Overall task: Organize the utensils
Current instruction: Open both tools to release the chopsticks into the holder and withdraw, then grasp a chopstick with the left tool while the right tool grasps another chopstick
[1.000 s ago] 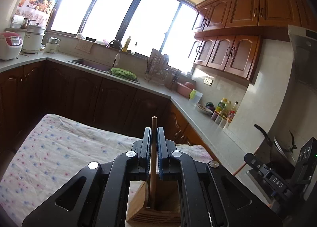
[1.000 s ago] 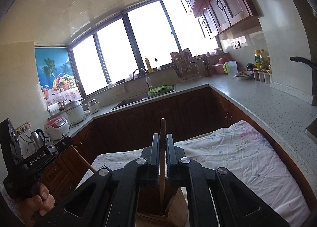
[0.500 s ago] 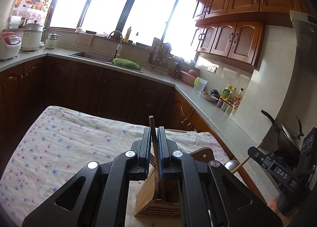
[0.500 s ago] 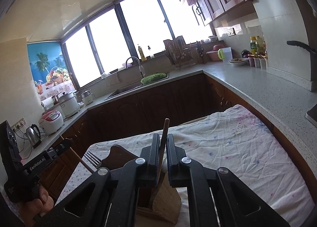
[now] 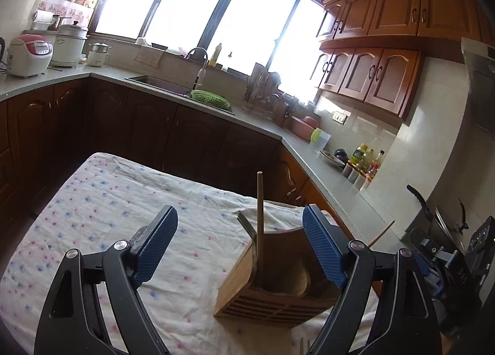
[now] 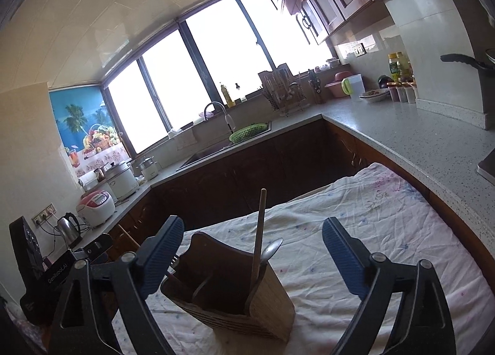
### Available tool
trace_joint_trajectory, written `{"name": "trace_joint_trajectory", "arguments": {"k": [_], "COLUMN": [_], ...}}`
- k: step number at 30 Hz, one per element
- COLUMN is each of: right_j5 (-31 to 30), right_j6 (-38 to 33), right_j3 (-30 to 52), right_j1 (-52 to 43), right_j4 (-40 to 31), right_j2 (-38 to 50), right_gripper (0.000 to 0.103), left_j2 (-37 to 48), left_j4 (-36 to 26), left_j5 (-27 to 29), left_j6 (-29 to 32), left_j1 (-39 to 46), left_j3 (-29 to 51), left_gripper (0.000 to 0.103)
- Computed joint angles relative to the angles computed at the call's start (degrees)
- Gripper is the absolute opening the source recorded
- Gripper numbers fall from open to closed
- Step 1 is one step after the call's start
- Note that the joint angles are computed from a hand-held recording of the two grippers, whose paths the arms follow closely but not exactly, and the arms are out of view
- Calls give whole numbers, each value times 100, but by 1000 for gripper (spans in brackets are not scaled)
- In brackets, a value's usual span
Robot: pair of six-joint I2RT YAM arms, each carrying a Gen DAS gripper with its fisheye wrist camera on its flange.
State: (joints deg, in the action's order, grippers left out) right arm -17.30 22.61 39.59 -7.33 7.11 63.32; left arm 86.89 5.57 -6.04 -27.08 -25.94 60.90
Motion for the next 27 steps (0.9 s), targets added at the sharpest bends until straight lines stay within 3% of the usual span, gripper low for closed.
{"name": "trace_joint_trajectory", "arguments": {"k": [13,20,27], "right_j5": [-395,-754,-1045], "right_j6": [-377,-770,-1009], "right_j3": [-1501,-1969,-2318], "right_j1": [-584,-1030,-1424], "right_j4": [-1722,-2925,-3746], "right_j2": [-2541,-3520,-4222], "right_gripper": [102,102,102], "left_j2": [-1803,-2258,-2243], "left_j4": [-364,-659,-846], "left_j5": [-326,-667,-799], "left_j6": [-501,-706,-825], "left_j1": [-595,-1227,-1626], "left_j3": [-2192,-2841,-2996], "left_gripper": [87,87,87]}}
